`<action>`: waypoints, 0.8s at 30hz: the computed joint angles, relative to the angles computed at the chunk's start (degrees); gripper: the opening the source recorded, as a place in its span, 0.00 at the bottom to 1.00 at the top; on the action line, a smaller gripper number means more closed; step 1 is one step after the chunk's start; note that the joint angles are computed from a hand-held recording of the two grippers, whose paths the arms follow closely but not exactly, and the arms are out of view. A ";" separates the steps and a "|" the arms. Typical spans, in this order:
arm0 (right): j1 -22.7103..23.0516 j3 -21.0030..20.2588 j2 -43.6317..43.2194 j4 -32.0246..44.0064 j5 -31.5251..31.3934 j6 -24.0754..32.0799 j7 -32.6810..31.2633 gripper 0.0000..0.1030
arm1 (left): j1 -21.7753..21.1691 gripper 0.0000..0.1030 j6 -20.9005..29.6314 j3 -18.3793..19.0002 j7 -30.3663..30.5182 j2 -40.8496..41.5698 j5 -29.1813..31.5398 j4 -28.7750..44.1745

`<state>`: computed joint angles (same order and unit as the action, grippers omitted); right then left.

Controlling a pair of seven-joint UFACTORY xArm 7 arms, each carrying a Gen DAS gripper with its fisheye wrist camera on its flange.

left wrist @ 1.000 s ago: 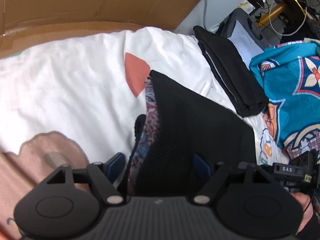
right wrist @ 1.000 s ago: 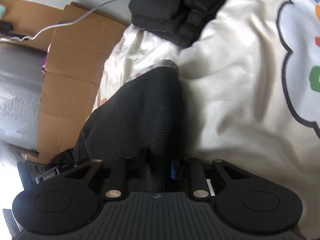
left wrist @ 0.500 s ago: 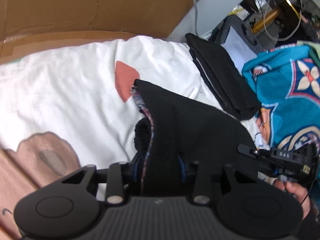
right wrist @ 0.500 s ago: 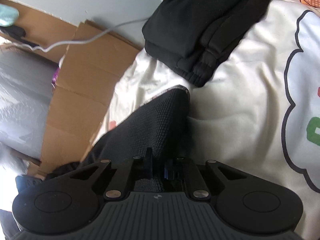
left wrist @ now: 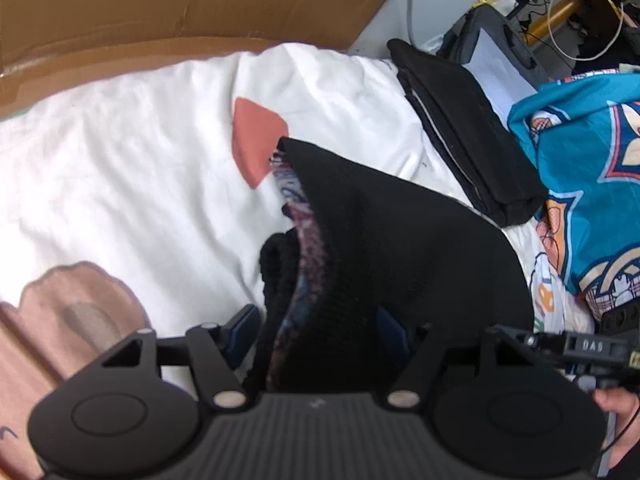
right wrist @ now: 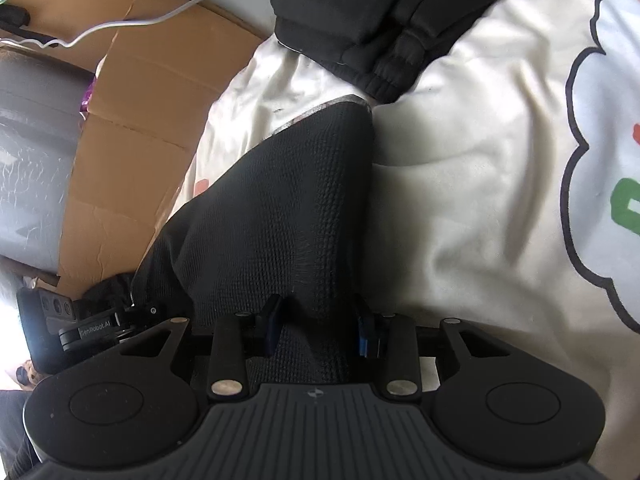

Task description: Fold clothes

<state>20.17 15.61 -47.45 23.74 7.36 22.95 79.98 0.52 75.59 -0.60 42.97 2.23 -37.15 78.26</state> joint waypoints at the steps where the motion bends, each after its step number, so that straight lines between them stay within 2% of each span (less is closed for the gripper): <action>1: 0.02 0.00 0.06 -0.10 -0.03 -0.24 -0.05 0.37 | -0.06 0.67 -0.06 -0.07 0.18 -0.04 0.25 -0.02; 2: 0.04 -0.01 0.14 -0.21 -0.06 -0.50 -0.10 0.37 | -0.13 0.67 -0.07 -0.12 0.16 -0.04 0.47 0.03; 4: -0.23 0.23 0.61 0.12 -0.54 -0.62 -0.39 0.19 | -0.27 0.62 -0.18 -0.21 -0.11 -0.05 0.63 0.06; 6: -0.72 0.65 1.13 0.94 -1.37 -0.18 -0.80 0.10 | -0.45 0.56 -0.78 -0.30 0.08 -0.58 0.92 -0.42; 10: -3.48 2.96 1.52 4.31 -4.65 3.39 -0.71 0.08 | -0.36 0.39 -1.63 0.21 0.91 -2.33 0.22 -1.65; 13: -5.19 4.10 1.25 6.03 -6.92 5.53 -0.54 0.08 | -0.53 0.34 -2.36 0.59 1.79 -4.13 -0.01 -2.65; 16: -6.78 4.43 0.24 6.86 -8.91 7.41 -0.59 0.08 | -0.83 0.32 -2.35 1.01 1.72 -5.21 -0.53 -3.07; 20: -6.62 3.61 -0.44 6.19 -8.98 7.95 -1.00 0.08 | -1.53 0.33 -2.64 1.01 1.18 -5.98 -0.41 -3.76; 23: -5.96 2.97 0.02 6.40 -8.44 8.92 -1.62 0.12 | -2.23 0.41 -3.48 0.68 0.43 -5.43 0.85 -3.67; 24: -5.90 2.81 -0.02 6.34 -8.21 9.06 -1.58 0.16 | -2.32 0.48 -3.51 0.66 -0.02 -4.95 1.12 -3.39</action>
<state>14.27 18.42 -47.46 30.08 -0.85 32.01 78.39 -1.80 72.08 0.06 42.95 -2.72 -36.04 74.87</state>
